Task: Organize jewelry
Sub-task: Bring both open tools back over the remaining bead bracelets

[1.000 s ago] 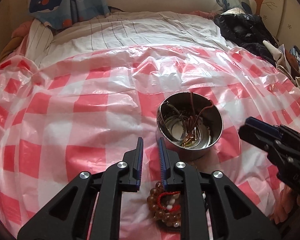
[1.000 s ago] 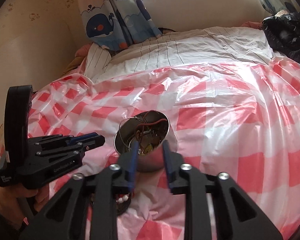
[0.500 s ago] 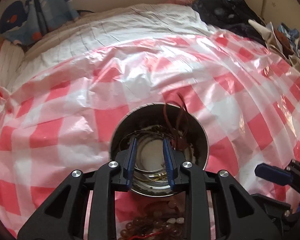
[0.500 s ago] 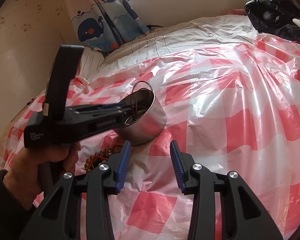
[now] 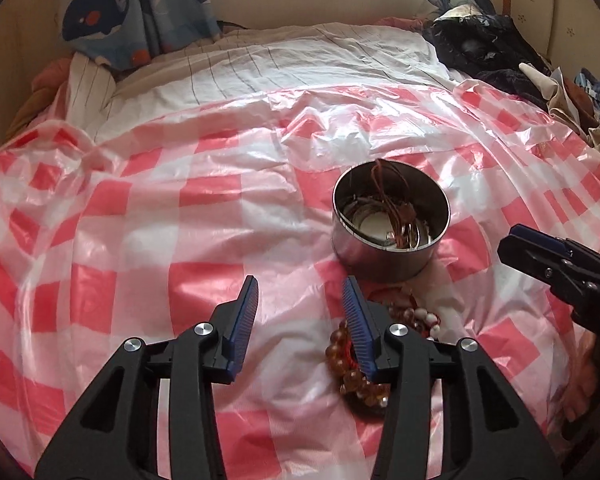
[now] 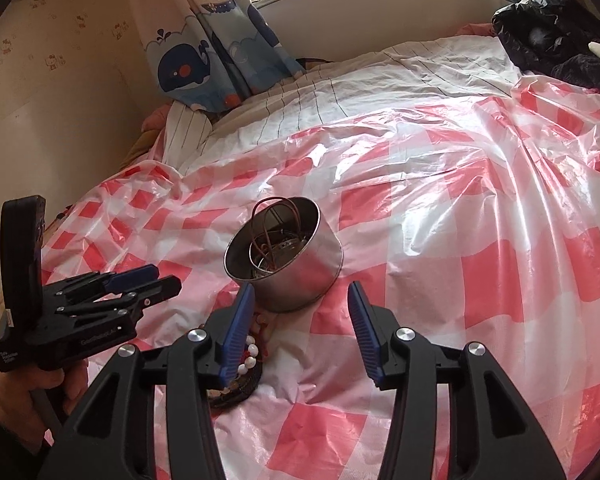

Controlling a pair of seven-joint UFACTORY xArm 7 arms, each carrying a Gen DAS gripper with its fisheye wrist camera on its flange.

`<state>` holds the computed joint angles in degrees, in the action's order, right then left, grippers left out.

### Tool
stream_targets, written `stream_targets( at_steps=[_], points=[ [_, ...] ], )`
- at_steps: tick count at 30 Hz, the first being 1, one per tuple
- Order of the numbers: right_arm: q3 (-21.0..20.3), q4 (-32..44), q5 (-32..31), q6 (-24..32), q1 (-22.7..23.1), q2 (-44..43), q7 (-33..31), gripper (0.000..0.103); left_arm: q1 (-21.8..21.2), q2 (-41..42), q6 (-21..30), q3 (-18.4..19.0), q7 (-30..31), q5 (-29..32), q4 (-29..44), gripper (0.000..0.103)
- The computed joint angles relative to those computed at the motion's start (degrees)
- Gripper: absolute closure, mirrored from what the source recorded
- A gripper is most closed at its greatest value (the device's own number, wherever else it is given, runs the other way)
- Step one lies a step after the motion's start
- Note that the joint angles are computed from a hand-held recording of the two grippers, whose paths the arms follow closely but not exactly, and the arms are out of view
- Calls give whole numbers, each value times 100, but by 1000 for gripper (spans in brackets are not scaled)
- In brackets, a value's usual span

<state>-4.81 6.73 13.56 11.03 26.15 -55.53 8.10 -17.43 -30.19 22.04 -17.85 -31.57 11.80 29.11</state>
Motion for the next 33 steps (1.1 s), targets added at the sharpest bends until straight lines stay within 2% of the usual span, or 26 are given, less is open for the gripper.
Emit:
stream_targets(
  at_steps=[4,8,16,18,20,26,27,33],
  points=[
    [272,-177,-71,469,-65,-302,142,54,-523,-27,-27,407,403,-516,-273,62],
    [276,-213,-73,585,-6,-226,192,54,-471,244,96,175,564,-398,-123,62],
    [299,-181,-68,366,140,52,180,54,-622,432,120,166,738,-461,-62,63],
    [284,-171,-65,356,164,70,190,54,-600,500,178,128,735,-413,-26,67],
    [278,-173,-63,334,174,82,199,54,-749,548,171,297,870,-638,-31,71],
    [243,-179,-69,341,190,65,184,54,-602,399,180,101,780,-383,-30,90],
    [249,-177,-64,337,194,71,192,54,-531,369,218,32,720,-286,-19,90],
    [238,-191,-64,362,219,22,167,54,-716,171,86,319,978,-571,-97,91]
  ],
)
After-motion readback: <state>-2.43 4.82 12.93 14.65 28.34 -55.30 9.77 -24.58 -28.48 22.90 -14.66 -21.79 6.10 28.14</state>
